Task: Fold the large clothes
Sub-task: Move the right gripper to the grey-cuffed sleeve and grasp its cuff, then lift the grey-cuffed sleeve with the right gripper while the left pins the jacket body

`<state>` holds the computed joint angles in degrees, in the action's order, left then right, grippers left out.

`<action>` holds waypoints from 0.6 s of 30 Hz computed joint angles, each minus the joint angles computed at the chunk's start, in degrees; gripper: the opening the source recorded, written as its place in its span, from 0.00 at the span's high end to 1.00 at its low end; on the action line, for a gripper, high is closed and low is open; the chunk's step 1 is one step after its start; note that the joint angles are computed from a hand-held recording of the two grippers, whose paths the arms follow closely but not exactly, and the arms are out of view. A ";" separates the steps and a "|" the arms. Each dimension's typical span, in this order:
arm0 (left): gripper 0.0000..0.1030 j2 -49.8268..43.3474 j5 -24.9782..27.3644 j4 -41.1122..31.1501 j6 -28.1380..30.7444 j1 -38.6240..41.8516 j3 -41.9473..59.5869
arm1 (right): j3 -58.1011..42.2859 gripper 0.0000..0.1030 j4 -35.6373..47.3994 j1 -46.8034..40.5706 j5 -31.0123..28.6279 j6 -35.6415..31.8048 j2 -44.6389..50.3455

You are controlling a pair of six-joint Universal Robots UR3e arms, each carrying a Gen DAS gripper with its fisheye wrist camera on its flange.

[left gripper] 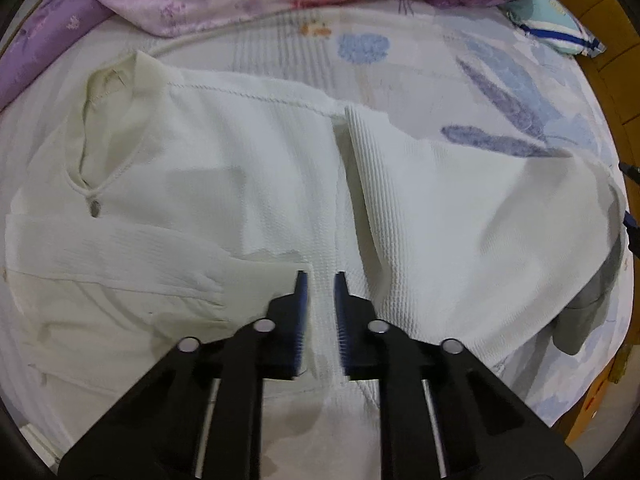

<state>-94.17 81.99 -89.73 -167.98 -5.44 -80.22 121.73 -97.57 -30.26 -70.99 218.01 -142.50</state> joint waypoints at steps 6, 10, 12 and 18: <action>0.97 -1.60 0.50 6.24 -1.63 -1.62 -5.62 | 2.24 0.74 -8.80 9.49 -9.73 7.51 5.13; 0.98 -1.63 -0.38 10.29 -0.44 -1.00 -10.52 | 2.98 0.84 -11.30 12.22 -12.07 7.58 3.37; 0.98 -0.59 -1.60 12.74 0.50 -0.05 -13.34 | 0.86 0.85 -12.58 16.36 -15.93 9.03 4.97; 0.98 0.62 -3.30 15.87 2.19 1.51 -17.05 | -11.72 0.86 -15.80 36.13 -32.52 18.89 16.20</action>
